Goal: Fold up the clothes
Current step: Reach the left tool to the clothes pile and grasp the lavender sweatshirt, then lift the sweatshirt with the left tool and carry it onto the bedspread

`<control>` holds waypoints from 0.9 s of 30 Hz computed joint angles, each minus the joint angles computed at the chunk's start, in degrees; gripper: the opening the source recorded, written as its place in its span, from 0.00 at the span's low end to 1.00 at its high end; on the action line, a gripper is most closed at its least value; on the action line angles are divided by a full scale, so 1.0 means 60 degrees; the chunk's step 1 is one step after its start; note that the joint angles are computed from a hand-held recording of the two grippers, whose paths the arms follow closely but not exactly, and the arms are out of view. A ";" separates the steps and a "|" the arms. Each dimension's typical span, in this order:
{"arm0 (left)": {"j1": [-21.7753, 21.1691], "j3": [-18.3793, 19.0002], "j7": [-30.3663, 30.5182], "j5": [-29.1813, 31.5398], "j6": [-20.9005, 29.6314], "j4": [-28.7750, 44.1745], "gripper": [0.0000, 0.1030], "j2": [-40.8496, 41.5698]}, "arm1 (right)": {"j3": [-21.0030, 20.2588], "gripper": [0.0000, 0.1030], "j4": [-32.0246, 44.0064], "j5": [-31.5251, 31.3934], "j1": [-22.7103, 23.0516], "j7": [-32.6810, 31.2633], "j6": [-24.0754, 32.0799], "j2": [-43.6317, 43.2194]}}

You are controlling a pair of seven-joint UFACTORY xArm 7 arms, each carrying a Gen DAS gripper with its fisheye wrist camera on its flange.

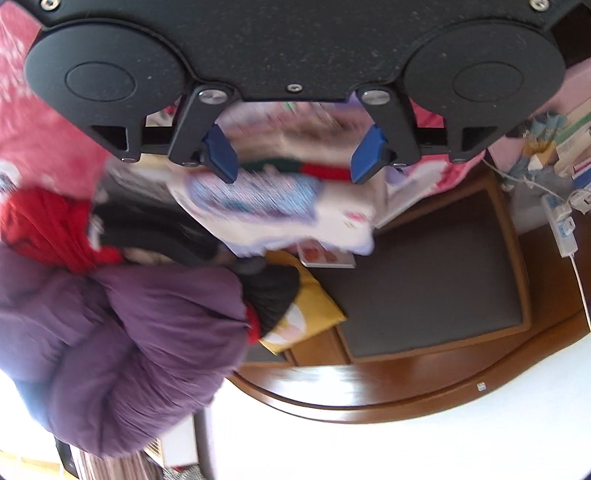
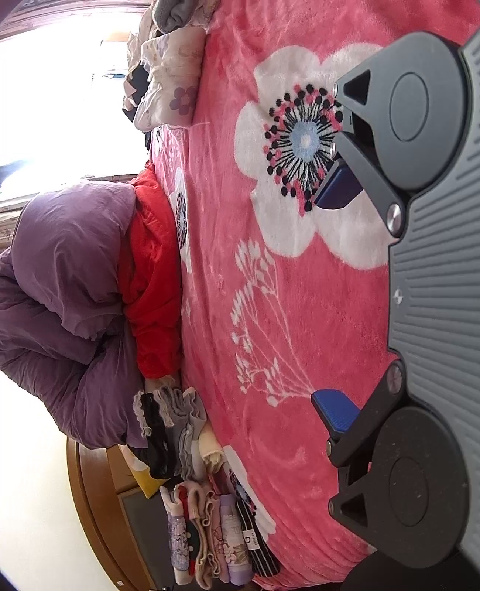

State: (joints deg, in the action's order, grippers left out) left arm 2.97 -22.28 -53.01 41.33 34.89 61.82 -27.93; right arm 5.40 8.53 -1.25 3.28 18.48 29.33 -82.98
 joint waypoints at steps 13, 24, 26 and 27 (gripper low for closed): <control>-0.0016 0.1282 0.0412 -0.0083 -0.0870 0.0631 0.49 0.1436 | -0.0246 1.00 -0.0230 0.0226 -0.0096 0.0295 -0.0023 0.0518; -0.0001 0.0979 0.0208 0.1337 -0.1198 0.0554 0.11 0.1333 | -0.0211 1.00 -0.0172 0.0206 -0.0093 0.0349 0.0085 0.0503; -0.0156 0.0926 0.0421 0.1326 -0.1506 0.0576 0.10 0.1133 | -0.0180 1.00 -0.0162 0.0195 -0.0087 0.0360 0.0115 0.0403; -0.0214 0.0833 0.0547 0.1318 -0.1617 0.0654 0.10 0.1068 | -0.0174 1.00 -0.0156 0.0190 -0.0077 0.0358 0.0128 0.0337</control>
